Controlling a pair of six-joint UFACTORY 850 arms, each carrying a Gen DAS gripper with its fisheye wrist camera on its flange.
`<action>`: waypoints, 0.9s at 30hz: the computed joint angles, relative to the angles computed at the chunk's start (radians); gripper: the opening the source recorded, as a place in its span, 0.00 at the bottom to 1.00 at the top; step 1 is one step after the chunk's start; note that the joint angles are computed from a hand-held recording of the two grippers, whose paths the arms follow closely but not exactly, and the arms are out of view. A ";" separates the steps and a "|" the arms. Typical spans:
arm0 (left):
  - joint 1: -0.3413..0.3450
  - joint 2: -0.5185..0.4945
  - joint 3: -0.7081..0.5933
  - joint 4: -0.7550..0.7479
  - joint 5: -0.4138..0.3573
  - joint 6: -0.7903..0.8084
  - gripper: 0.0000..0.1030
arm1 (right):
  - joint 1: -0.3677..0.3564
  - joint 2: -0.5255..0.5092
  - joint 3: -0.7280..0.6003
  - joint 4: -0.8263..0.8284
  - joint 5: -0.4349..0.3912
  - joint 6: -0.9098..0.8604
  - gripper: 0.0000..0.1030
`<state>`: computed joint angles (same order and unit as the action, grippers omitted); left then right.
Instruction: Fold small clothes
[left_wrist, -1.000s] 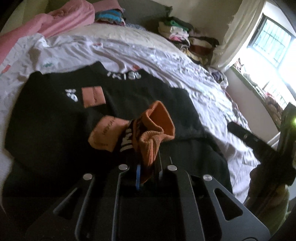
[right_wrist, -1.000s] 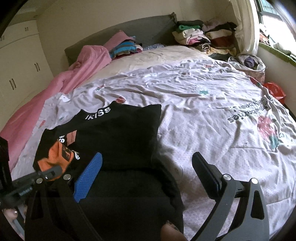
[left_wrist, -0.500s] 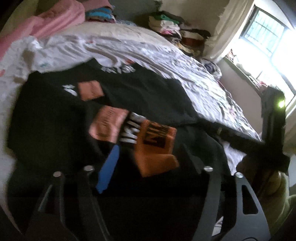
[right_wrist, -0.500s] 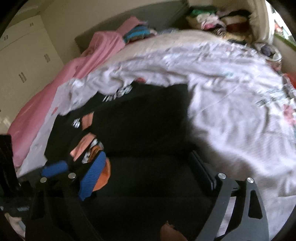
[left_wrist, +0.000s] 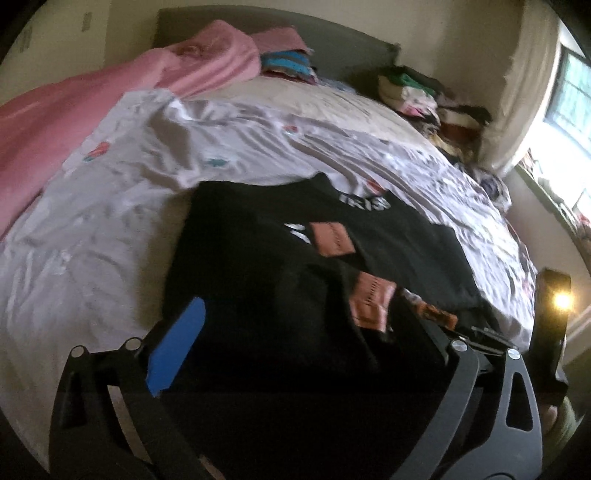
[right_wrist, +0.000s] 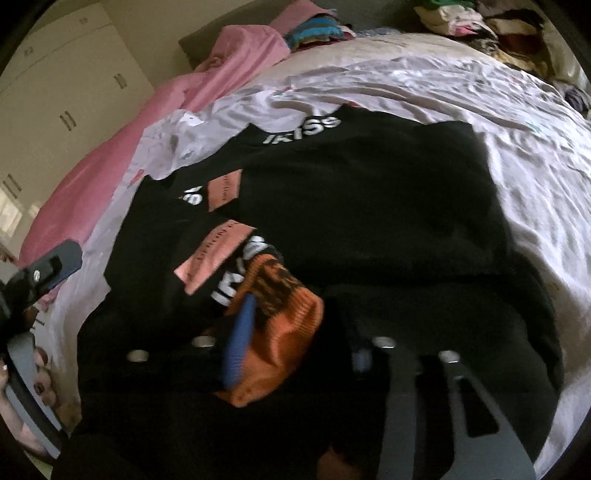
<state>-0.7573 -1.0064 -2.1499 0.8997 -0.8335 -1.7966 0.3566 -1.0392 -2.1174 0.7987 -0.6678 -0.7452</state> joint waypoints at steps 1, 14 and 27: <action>0.001 0.015 0.025 0.010 -0.001 -0.023 0.90 | 0.001 -0.005 -0.009 0.007 -0.009 -0.011 0.16; 0.019 0.099 0.145 0.035 -0.043 -0.113 0.90 | 0.015 0.019 -0.118 0.169 0.013 -0.362 0.05; 0.041 0.036 0.033 0.009 -0.063 -0.020 0.90 | -0.030 -0.151 -0.460 0.004 0.026 -0.174 0.05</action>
